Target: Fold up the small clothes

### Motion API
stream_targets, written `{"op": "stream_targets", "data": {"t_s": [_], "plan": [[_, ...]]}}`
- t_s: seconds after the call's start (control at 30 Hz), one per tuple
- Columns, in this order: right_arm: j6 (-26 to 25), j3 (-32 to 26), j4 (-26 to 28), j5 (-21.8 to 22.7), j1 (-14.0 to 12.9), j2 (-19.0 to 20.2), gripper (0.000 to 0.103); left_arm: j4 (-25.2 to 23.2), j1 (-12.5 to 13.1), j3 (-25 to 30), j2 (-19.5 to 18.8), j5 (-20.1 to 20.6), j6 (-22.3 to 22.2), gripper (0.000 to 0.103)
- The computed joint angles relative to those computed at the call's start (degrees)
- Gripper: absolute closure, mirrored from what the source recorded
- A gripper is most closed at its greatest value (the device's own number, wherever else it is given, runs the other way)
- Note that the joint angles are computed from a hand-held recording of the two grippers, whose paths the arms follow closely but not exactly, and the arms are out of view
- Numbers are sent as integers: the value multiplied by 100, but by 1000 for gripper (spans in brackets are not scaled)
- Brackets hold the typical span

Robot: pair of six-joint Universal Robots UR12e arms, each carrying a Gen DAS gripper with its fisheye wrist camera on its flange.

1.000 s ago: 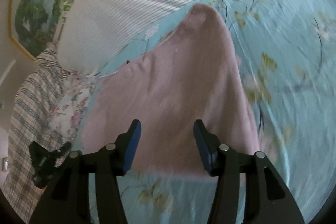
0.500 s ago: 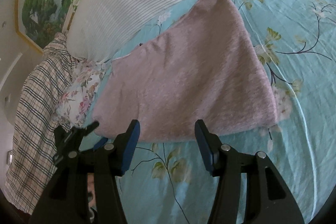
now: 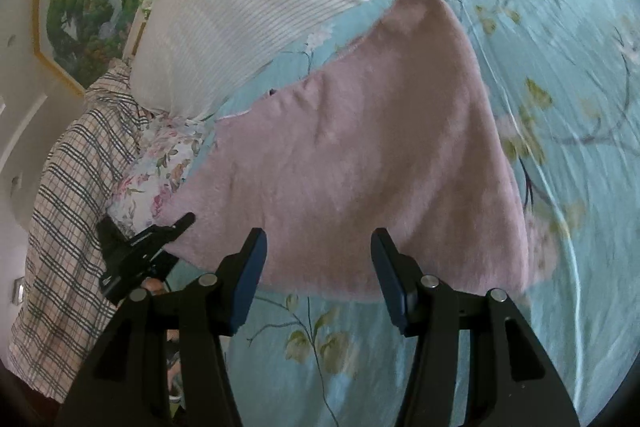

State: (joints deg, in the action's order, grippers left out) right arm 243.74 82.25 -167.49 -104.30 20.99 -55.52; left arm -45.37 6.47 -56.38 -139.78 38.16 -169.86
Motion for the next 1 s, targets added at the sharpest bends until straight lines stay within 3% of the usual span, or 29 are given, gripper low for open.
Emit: {"op": "stream_targets", "data": {"t_s": [0.07,0.13,0.3,0.37,0.43,0.53,0.77,0.83,0.9,0.97,1.0], "plan": [[-51,25,-33,117,-70,-29,47,32,-85,-193,184,-128,470,94],[-111,60,-88,161,-136,-60,47,-245,-178,-375,382,-217,1080,94],[-85,121,-111,642,-372,-111,47,-18,-547,-1158,901,482,2702,94],[-46,126,-358,959,-497,-59,44,108,-636,-1372,993,682,3008,94],[-80,17,-324,1192,-594,22,25,162,-712,-1489,1025,911,3193,94],[-251,-270,-136,1642,-732,209,15,45,-741,-1522,1013,1041,3305,94],[-400,-1167,605,2313,-914,742,12,-320,-642,-1349,958,683,3191,94],[-476,-1401,582,2489,-949,910,12,-208,-661,-1410,990,771,3283,94],[-669,-1679,845,2354,-951,1044,12,-25,-703,-1543,1052,888,3385,94],[-856,-1909,1208,2140,-955,1133,27,-65,-722,-1555,1079,858,3440,94],[-901,-1980,1355,2112,-970,1156,65,-90,-702,-1585,1112,820,3488,94]]}}
